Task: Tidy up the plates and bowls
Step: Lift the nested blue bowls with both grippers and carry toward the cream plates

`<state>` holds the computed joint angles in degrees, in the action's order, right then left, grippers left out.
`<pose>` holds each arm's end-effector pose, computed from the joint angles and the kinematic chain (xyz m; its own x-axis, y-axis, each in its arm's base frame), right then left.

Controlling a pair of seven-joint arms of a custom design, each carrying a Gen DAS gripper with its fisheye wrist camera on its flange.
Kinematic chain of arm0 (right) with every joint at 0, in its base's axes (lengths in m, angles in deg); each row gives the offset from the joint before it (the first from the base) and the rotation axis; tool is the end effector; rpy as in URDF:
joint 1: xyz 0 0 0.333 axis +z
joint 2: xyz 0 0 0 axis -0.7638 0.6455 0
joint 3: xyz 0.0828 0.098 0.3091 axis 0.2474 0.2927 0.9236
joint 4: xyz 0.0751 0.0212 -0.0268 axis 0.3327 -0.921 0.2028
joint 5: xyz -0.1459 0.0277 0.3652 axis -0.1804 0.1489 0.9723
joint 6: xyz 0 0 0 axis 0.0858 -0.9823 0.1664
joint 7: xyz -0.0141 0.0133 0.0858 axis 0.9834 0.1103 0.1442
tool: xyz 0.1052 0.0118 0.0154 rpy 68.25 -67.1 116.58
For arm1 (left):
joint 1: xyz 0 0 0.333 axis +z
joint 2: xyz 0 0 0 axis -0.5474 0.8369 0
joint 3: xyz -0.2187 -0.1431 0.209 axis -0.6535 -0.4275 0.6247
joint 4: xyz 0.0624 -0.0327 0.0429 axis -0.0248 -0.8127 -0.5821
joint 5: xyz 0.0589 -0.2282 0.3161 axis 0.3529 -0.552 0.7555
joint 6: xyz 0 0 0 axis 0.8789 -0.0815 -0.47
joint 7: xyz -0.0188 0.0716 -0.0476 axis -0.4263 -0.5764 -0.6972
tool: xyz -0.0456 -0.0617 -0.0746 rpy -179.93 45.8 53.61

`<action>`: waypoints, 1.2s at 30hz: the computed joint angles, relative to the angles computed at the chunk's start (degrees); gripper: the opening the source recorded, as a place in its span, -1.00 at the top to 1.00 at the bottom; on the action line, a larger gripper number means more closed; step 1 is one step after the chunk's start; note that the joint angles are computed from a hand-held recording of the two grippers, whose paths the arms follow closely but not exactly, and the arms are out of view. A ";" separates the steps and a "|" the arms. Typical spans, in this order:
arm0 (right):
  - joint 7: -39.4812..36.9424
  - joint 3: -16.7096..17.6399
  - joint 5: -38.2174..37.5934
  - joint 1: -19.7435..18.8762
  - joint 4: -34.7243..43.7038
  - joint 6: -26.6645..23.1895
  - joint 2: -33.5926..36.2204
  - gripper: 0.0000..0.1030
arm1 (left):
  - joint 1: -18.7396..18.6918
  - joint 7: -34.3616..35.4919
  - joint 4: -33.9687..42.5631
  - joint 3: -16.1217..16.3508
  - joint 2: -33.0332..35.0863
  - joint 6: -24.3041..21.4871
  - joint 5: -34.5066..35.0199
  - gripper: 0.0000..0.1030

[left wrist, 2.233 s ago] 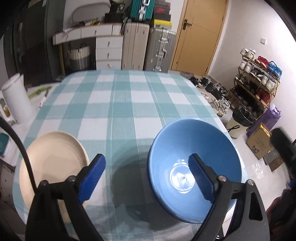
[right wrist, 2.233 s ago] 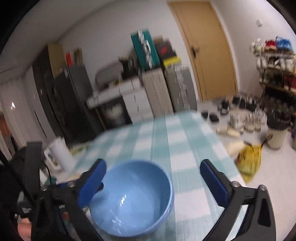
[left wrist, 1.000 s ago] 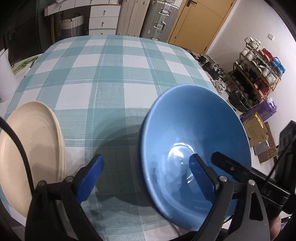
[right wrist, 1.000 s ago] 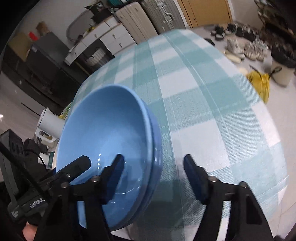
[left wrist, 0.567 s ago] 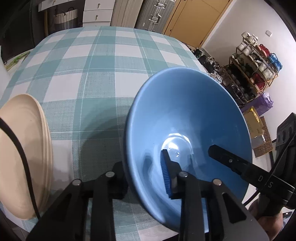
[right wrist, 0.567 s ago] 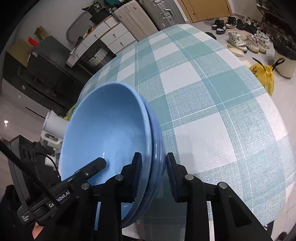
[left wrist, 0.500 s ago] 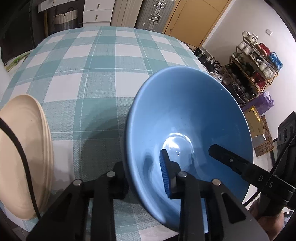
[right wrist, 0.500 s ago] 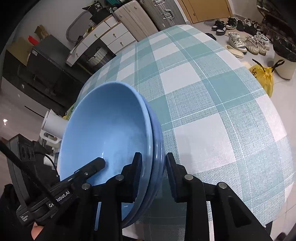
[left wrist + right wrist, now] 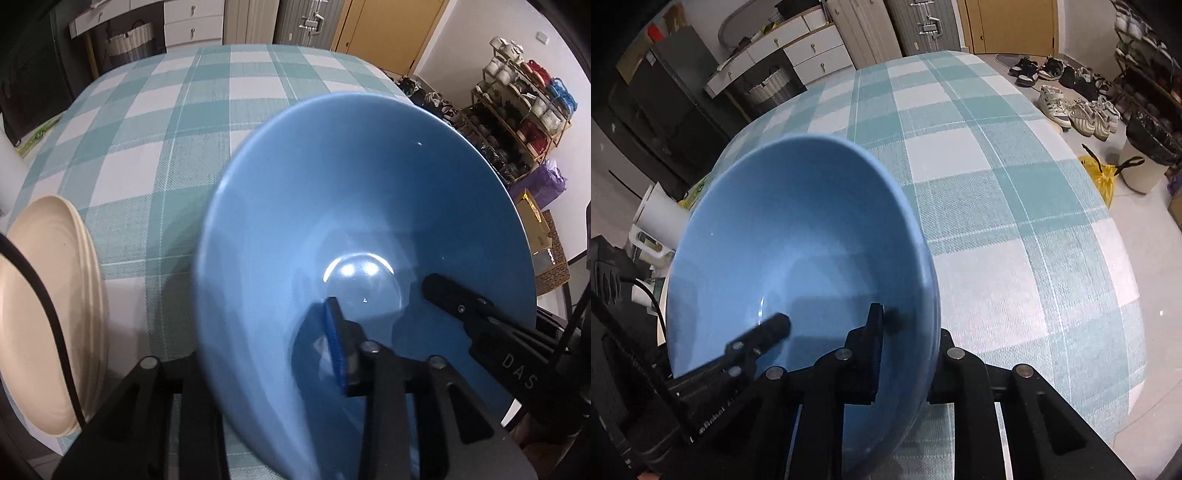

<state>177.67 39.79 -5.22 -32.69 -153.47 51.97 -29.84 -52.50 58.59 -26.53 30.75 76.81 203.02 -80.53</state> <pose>0.4842 0.2277 0.4853 -0.5585 -0.7986 -0.2246 -0.7053 0.5996 -0.3782 0.5992 -0.4041 0.4649 -0.6365 -0.7417 0.2115 -0.7522 0.5362 -0.3831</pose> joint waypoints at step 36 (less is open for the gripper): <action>-0.88 0.38 1.03 -0.40 -1.56 2.22 -1.40 0.70 | 0.49 0.21 0.15 0.16 -0.62 -1.32 -0.31 0.51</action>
